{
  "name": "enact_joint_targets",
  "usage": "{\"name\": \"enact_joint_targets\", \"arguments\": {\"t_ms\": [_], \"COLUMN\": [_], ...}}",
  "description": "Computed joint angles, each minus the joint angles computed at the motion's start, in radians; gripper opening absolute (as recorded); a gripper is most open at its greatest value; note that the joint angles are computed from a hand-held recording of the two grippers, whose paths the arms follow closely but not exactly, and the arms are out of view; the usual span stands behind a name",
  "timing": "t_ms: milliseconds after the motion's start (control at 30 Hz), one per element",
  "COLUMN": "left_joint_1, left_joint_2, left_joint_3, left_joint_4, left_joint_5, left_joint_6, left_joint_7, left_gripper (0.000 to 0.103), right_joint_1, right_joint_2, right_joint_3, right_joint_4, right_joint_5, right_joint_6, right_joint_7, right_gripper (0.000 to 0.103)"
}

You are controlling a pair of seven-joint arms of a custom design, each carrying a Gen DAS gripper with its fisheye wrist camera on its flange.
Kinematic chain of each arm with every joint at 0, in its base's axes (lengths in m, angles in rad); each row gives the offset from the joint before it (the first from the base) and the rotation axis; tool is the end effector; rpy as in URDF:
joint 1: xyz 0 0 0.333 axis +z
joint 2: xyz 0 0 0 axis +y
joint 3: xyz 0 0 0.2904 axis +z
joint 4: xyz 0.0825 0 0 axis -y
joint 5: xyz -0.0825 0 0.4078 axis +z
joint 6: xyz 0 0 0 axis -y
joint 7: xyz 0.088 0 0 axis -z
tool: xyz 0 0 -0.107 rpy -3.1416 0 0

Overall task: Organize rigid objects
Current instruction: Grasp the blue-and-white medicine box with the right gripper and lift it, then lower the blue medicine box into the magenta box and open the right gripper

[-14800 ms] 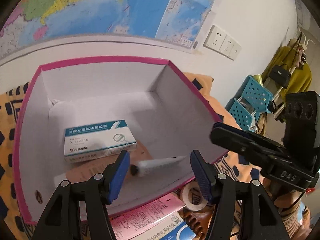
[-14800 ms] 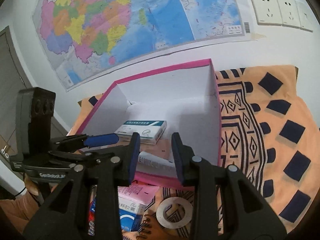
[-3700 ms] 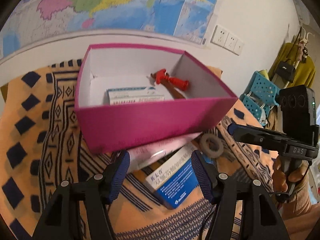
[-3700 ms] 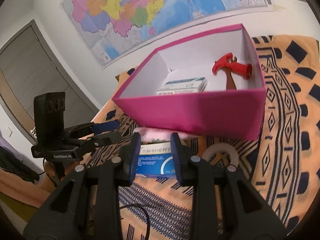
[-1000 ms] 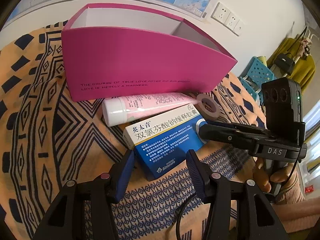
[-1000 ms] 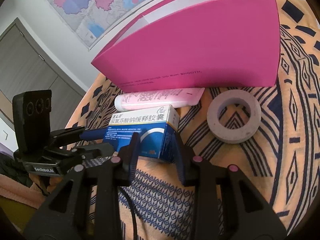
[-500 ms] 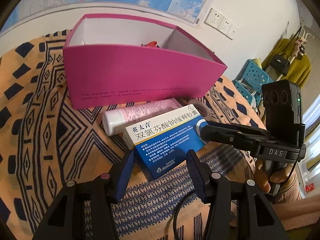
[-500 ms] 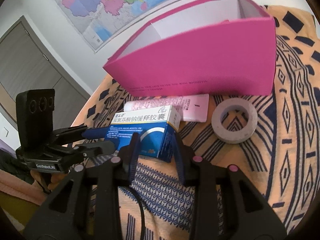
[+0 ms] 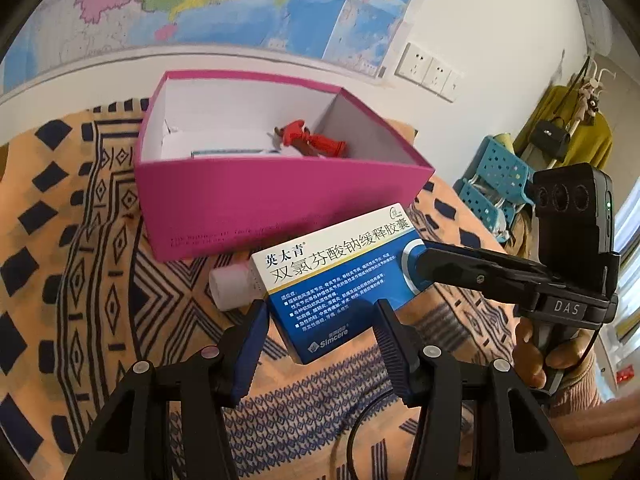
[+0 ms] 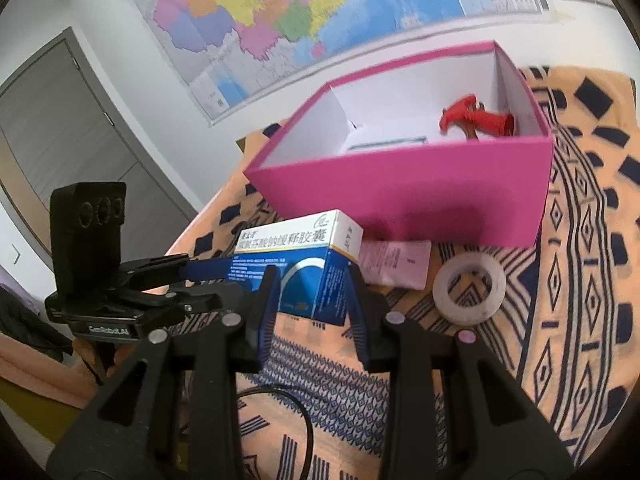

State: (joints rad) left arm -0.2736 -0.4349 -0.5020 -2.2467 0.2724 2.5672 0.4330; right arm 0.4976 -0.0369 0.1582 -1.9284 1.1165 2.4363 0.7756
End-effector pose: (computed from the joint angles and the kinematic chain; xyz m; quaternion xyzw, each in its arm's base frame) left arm 0.3486 -0.3861 0.5653 -0.6981 0.6006 -0.3598 0.1503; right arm 0.4862 0.3782 0.5310 -0.7991 0.3440 0.1139 0.4798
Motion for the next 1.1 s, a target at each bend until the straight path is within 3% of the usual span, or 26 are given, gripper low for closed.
{"name": "enact_joint_targets", "arguments": {"t_ms": [567, 833, 1100], "left_joint_1": [0.090, 0.081, 0.061], "left_joint_2": [0.031, 0.098, 0.178], "left_joint_3": [-0.044, -0.007, 0.040], "left_joint_4": [0.148, 0.218, 0.296], "left_joint_5": [0.229, 0.295, 0.365], "left_joint_6": [-0.077, -0.101, -0.140], "left_joint_7": [-0.017, 0.004, 0.000], "left_gripper": [0.055, 0.055, 0.055], "right_joint_1": [-0.014, -0.038, -0.060], "right_joint_2": [0.059, 0.125, 0.242], "right_joint_3": [0.012, 0.031, 0.068], "right_joint_4": [0.122, 0.225, 0.375], "right_joint_5": [-0.006, -0.025, -0.124], "right_joint_6": [0.003, 0.022, 0.048], "right_joint_7": [-0.032, -0.034, 0.030], "right_gripper": [0.036, 0.036, 0.036]}}
